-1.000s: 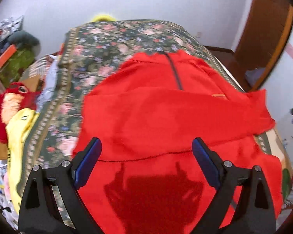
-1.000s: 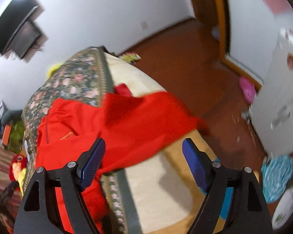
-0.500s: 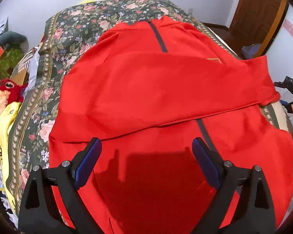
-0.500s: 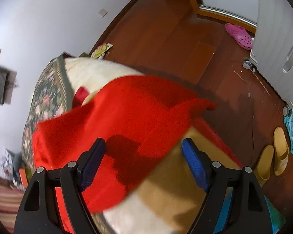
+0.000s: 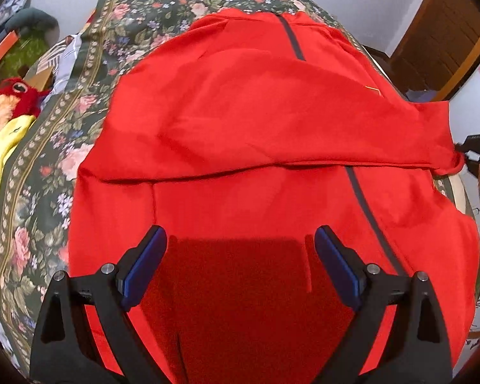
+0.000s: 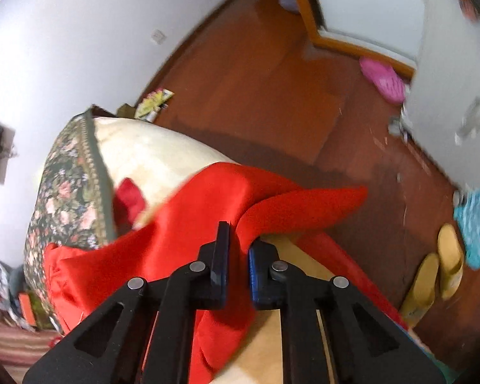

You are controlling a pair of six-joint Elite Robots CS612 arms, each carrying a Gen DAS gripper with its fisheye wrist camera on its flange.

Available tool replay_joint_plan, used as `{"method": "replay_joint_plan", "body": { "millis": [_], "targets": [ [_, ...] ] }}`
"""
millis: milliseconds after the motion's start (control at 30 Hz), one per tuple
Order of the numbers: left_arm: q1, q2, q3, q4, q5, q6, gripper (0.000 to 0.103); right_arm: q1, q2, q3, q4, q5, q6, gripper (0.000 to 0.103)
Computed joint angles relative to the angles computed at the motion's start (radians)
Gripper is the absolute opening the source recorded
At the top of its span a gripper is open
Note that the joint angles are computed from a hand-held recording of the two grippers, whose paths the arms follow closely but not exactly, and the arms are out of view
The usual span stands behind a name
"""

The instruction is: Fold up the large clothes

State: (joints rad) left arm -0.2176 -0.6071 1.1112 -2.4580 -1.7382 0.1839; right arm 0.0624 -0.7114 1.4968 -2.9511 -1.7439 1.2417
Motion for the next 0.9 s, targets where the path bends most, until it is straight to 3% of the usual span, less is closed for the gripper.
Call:
{"method": "replay_joint_plan", "body": {
  "millis": [133, 233, 400, 533, 633, 700, 900],
  "targets": [
    [0.012, -0.011, 0.019, -0.033, -0.003, -0.021, 0.094, 0.042, -0.026, -0.030, -0.007, -0.134, -0.152, 0.008],
    [0.021, -0.020, 0.034, -0.053, -0.008, -0.039, 0.094, 0.070, -0.031, -0.056, -0.074, -0.169, -0.231, 0.008],
    [0.030, -0.036, 0.057, -0.074, -0.025, -0.032, 0.094, 0.129, -0.004, -0.165, -0.153, -0.211, -0.439, 0.008],
    [0.036, -0.056, 0.091, -0.116, -0.024, -0.017, 0.094, 0.157, 0.041, -0.256, -0.183, -0.144, -0.536, 0.008],
    [0.040, -0.066, 0.110, -0.141, -0.019, -0.013, 0.094, 0.166, 0.087, -0.337, -0.134, -0.039, -0.555, 0.008],
    [0.044, -0.072, 0.121, -0.153, -0.015, -0.010, 0.094, 0.170, 0.123, -0.394, -0.067, 0.047, -0.560, 0.008],
    [0.054, -0.078, 0.141, -0.164, 0.009, 0.003, 0.094, 0.186, 0.231, -0.571, 0.204, 0.217, -0.598, 0.008]
  ]
}}
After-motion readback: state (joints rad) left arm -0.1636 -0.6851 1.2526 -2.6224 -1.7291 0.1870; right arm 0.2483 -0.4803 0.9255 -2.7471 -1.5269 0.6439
